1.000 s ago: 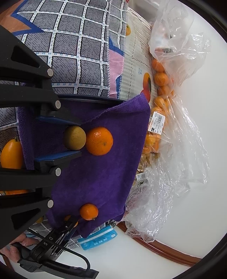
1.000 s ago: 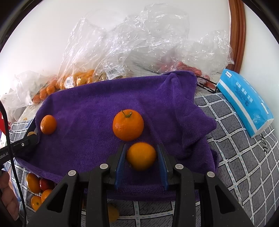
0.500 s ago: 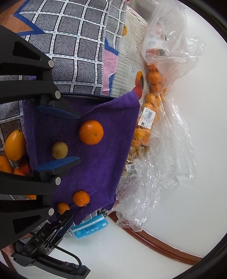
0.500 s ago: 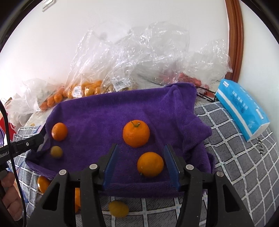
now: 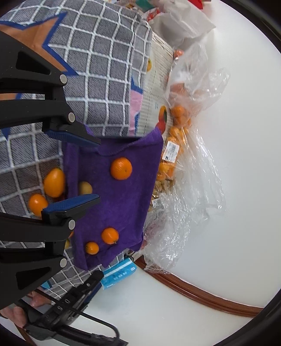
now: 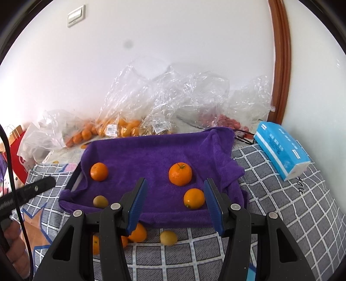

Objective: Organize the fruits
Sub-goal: 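Open both grippers to release the fruits on the towel, then move the right gripper to a yellow-green fruit on the bed and grasp it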

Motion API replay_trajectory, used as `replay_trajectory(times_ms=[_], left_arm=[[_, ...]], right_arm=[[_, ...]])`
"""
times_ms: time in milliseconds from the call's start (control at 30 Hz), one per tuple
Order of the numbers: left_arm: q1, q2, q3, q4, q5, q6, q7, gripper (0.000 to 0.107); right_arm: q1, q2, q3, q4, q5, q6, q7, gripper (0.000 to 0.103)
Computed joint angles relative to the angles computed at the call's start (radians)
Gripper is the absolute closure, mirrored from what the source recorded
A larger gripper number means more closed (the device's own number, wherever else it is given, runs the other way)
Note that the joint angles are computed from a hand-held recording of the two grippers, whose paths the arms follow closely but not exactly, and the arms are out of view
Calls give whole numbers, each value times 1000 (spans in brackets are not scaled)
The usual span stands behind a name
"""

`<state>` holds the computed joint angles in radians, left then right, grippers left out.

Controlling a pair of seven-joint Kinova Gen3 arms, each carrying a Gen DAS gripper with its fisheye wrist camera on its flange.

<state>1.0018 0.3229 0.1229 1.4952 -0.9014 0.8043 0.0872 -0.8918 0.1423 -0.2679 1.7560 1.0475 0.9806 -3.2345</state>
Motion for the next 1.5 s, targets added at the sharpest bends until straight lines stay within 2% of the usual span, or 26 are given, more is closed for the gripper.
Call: replay_trajectory(times_ms=[233, 400, 600, 833, 900, 1000, 1133, 1300, 1500], left_arm=[[42, -30, 26, 69, -30, 90, 75, 65], [45, -49, 58, 121, -44, 120, 149, 65], [25, -53, 88, 177, -14, 108, 179, 65], [23, -45, 84, 214, -16, 89, 205, 65], [21, -41, 85, 218, -18, 83, 202, 65], [29, -32, 84, 215, -26, 91, 201, 65], [26, -54, 79, 252, -46, 41, 239, 65], [13, -64, 84, 273, -65, 12, 283, 64], [14, -57, 89, 264, -64, 20, 276, 62]], right_arm=[[-46, 1, -26, 0, -22, 47, -43, 49], [-65, 0, -39, -10, -72, 54, 6, 49], [-87, -10, -51, 17, -70, 43, -23, 49], [-85, -5, -48, 47, -67, -10, -62, 54], [-78, 5, -43, 41, -81, -29, -52, 59], [-74, 18, -31, 35, -84, -53, -38, 62], [-74, 34, -14, 25, -89, -61, -14, 64], [-74, 60, 8, 17, -109, -14, 7, 67], [-34, 65, 30, 47, -154, -85, 32, 70]])
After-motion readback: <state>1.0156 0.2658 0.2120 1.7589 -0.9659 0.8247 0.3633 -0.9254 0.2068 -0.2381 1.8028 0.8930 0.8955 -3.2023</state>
